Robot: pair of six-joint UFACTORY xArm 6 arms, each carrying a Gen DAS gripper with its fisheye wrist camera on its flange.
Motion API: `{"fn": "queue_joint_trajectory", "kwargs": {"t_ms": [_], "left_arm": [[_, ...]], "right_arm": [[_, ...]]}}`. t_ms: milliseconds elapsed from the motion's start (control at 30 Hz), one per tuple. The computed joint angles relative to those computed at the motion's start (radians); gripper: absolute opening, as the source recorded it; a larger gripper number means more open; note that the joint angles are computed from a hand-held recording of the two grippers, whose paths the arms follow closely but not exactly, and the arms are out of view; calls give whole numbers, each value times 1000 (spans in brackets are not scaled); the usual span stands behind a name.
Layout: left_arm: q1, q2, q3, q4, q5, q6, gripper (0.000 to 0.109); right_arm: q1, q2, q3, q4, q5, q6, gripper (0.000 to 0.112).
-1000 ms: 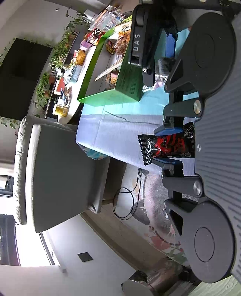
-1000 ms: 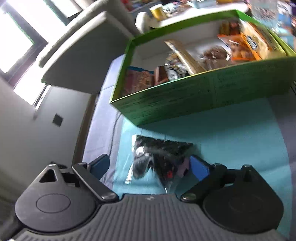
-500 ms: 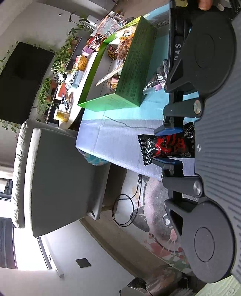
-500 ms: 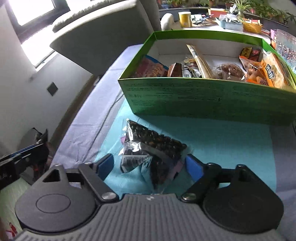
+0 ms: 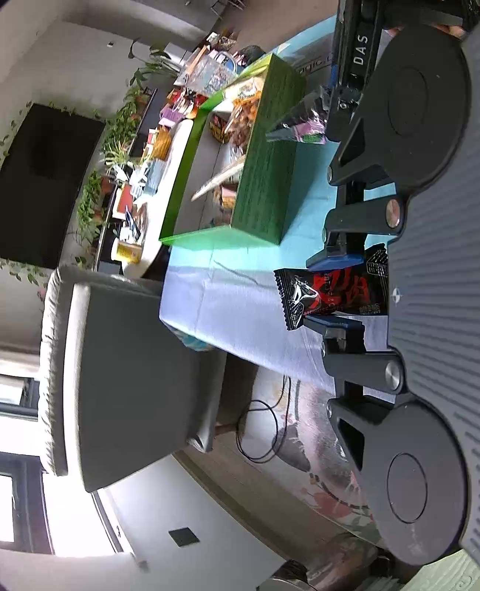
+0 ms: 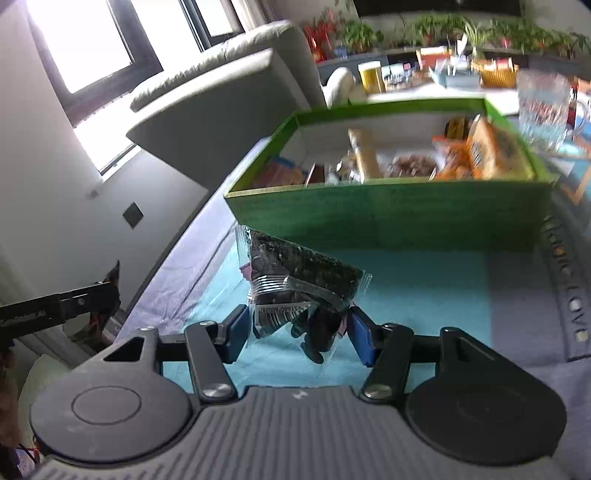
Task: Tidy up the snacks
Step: 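Lift the clear bag with the right gripper while the left carries the black packet over the box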
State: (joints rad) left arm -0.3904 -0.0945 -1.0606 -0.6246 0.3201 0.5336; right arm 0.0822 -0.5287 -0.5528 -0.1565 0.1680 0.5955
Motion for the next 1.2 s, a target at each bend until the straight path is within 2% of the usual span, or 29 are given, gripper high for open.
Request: {"fn": "queue_joint_trajectory", "kwargs": {"t_ms": [267,700,1000,1200], "left_arm": [[-60,4,-26,-38,-21,45,24],[-132,73,-125,-51,-66,77,24],[-187,191,-282,-98,-67,157,24],[-192,284,-411,-141,-17,179,24]], "right_arm": [[-56,-41,13,-162,-39,122,57],[-157,-40,13,-256,-120,174,57],[-252,-9,-20,-364,-182,249,57],[-311,24,-40,-416,-216,305,57]]}}
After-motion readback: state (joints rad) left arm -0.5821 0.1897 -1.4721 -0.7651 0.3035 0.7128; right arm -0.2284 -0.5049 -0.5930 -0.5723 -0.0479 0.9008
